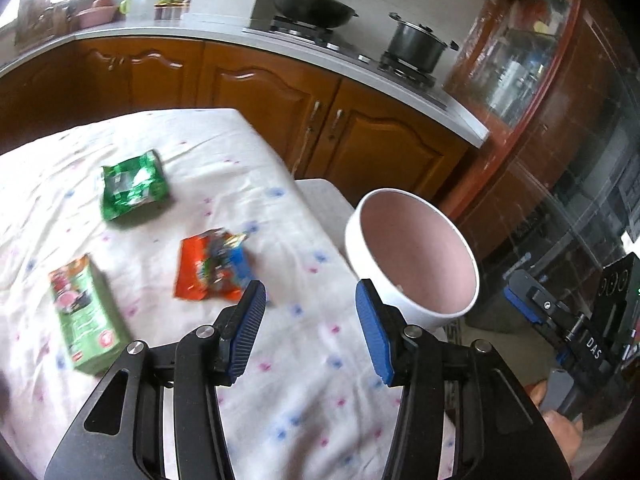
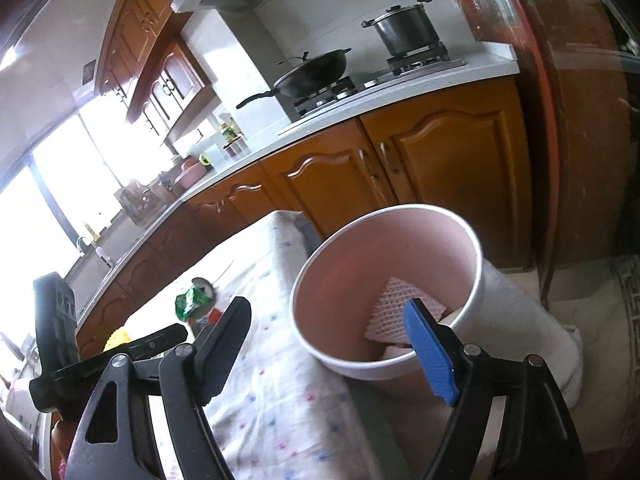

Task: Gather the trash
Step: 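Move both open grippers back over the green milk carton and orange snack bag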

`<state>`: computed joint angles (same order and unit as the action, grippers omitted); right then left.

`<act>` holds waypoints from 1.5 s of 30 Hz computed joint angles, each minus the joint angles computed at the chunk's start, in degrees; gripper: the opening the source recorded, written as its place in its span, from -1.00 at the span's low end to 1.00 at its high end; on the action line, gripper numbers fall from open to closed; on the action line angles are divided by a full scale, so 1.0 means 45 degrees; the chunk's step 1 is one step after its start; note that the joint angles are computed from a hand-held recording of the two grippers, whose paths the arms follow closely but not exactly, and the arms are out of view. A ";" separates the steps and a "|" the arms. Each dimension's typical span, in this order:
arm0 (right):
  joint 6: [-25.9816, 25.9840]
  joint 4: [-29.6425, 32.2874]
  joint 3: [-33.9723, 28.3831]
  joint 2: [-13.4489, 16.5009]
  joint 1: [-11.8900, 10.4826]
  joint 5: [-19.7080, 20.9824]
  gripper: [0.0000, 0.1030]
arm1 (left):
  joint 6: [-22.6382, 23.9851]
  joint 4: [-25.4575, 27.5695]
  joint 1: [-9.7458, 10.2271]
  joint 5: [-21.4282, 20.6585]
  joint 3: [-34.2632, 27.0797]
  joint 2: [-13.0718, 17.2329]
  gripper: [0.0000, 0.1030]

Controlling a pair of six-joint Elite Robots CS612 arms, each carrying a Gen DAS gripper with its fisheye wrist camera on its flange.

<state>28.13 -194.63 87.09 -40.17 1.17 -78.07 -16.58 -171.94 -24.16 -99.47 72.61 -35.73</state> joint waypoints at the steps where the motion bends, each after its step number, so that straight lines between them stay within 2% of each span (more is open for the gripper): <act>1: -0.0013 0.0013 -0.0015 0.0004 0.0045 0.0056 0.59 | -0.0076 -0.0107 0.0047 0.0016 0.0152 -0.0069 -0.08; 14: -0.0371 0.0325 -0.0296 0.0208 0.0585 0.0844 0.62 | -0.1216 -0.1250 0.0581 0.0556 0.1601 -0.0653 -0.04; 22: -0.0617 0.0799 -0.0618 0.0384 0.0876 0.1174 0.62 | -0.1861 -0.1474 0.0944 0.0912 0.2073 -0.0797 -0.04; 33: -0.1127 0.1411 -0.1219 0.0586 0.1168 0.1424 0.62 | -0.2225 -0.1100 0.1254 0.0951 0.2020 -0.0712 -0.03; 45: -0.1803 0.2353 -0.2524 0.1136 0.1352 0.1550 0.55 | -0.2139 0.0134 0.1411 0.0630 0.1120 -0.0319 0.30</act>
<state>20.02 -184.04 75.74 -35.05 7.26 -71.10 -26.21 -171.34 -17.81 -96.63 77.65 -37.16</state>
